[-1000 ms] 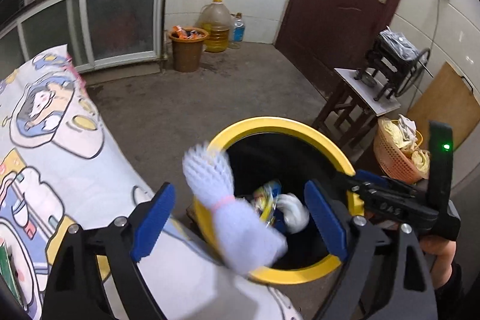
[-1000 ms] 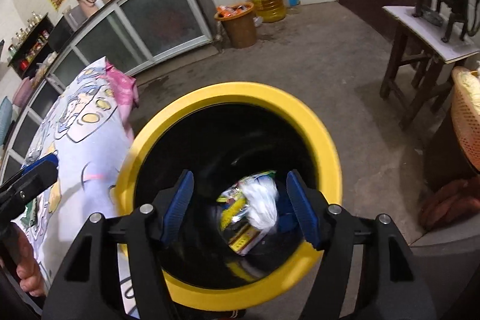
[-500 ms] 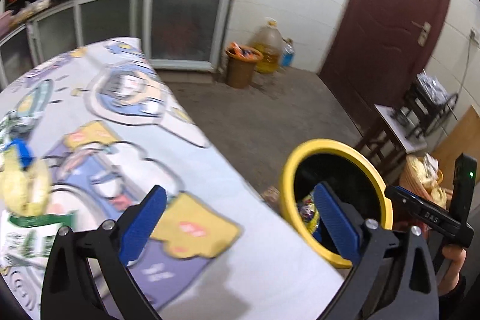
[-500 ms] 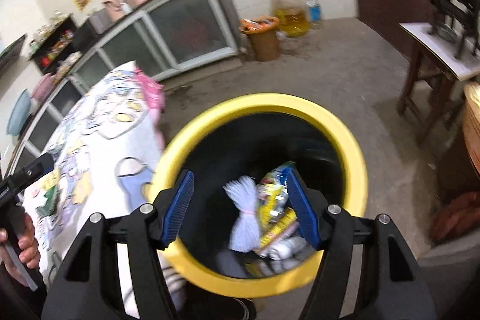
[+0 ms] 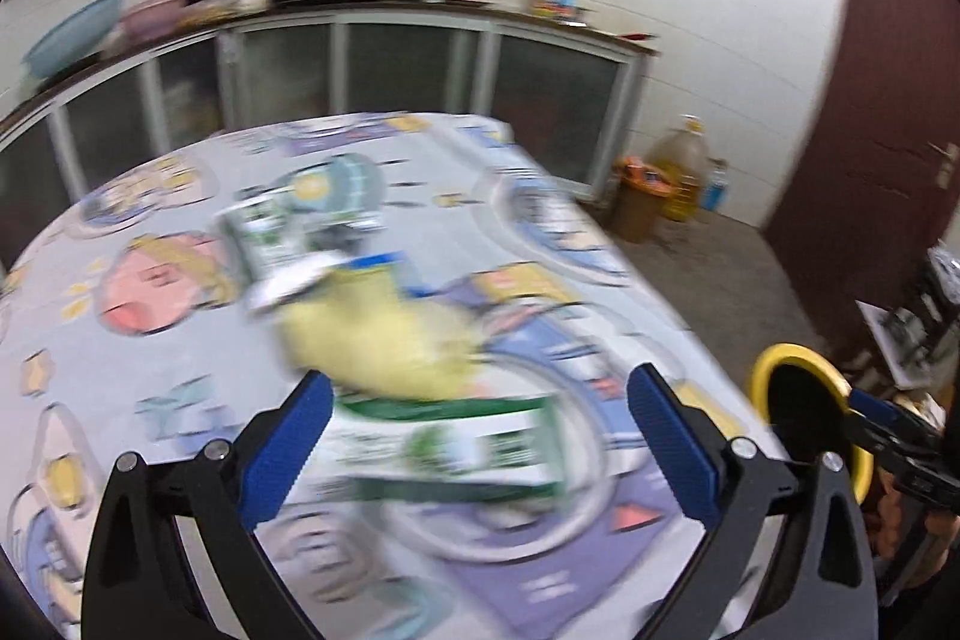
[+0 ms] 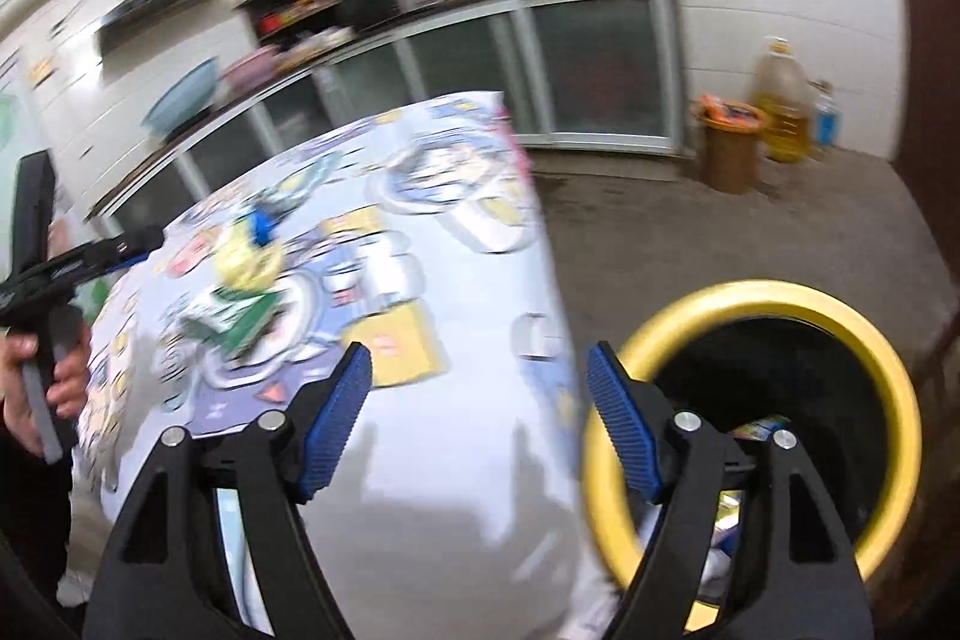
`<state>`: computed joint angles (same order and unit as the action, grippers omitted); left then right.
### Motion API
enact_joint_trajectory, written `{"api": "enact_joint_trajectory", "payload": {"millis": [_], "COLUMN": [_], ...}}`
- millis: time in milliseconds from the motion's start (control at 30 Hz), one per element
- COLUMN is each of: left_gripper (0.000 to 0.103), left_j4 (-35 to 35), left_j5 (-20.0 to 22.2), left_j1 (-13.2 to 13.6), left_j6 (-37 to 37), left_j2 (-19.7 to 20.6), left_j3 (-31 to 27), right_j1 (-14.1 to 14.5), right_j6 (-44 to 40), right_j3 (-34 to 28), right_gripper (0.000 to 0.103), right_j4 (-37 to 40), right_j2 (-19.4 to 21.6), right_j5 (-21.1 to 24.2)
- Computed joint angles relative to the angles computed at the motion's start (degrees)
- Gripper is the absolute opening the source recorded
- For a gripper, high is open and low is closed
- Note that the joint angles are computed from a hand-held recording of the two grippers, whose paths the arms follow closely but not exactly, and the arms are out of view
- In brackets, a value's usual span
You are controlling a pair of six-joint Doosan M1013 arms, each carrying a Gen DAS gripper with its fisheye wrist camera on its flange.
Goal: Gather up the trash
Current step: 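Move both tools back over the table, then grasp the green-white milk carton with the left tool while the right tool grasps another carton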
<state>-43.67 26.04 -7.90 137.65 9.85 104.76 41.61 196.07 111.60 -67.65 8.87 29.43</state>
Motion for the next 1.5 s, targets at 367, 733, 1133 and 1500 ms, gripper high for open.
{"api": "enact_joint_trajectory", "payload": {"millis": [367, 733, 1133, 1500], "left_gripper": [0.095, 0.095, 0.095, 0.095], "left_j4": [18.0, 21.0, 27.2, 28.3], "left_j5": [0.3, 12.3, 36.1, 39.1], "left_j1": [7.9, 7.8, 6.1, 4.2], "left_j6": [-20.5, -30.3, -47.7, -50.6], "left_j2": [2.8, 11.3, 27.1, 32.4], "left_j3": [-3.6, -16.3, -40.8, -47.5], "right_j1": [0.7, -0.8, -2.8, -4.4], "right_j6": [-27.6, -62.2, -91.1, -103.2], "right_j3": [-9.9, -19.8, -27.8, -30.9], "right_gripper": [0.083, 0.088, 0.088, 0.087], "right_j4": [12.3, 36.2, 58.1, 71.0], "right_j2": [7.3, 14.1, 19.3, 21.7], "right_j5": [-8.0, -8.0, -4.5, -2.2]}}
